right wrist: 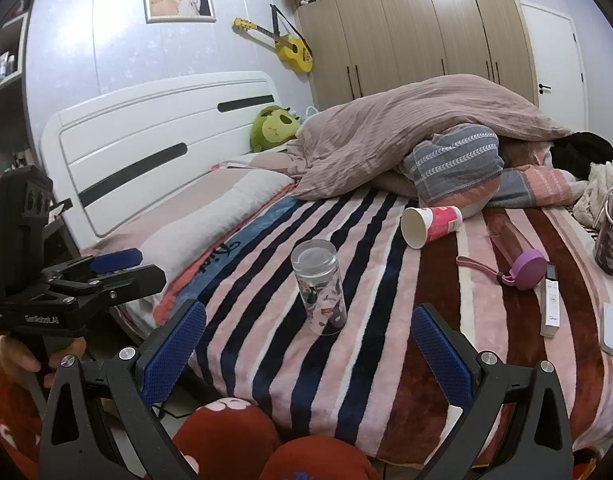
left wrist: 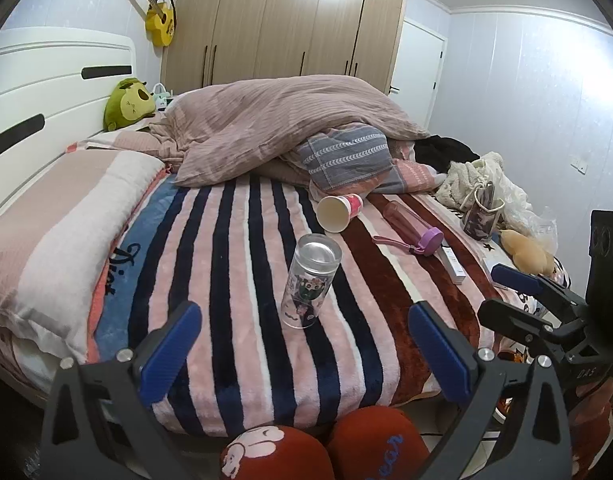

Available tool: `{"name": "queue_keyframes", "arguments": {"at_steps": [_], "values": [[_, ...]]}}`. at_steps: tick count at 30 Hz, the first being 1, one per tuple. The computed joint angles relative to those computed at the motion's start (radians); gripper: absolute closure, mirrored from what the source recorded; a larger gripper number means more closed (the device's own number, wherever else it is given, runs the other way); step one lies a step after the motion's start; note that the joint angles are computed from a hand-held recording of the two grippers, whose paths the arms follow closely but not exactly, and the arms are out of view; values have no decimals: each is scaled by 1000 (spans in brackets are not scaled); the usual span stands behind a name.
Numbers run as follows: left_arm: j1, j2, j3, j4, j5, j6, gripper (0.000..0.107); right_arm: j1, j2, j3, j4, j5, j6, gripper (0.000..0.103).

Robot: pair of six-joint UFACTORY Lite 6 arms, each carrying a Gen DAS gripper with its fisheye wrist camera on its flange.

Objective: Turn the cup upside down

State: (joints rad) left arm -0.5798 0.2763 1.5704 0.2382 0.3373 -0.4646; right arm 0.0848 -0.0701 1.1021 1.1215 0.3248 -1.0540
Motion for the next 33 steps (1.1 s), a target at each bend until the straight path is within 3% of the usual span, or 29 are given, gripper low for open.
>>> {"name": "queue_keyframes", "arguments": {"at_steps": [33], "values": [[-16,-7,-9,38,-3,-45,4,12,-17,-32,74,-2,-53,0]]}}
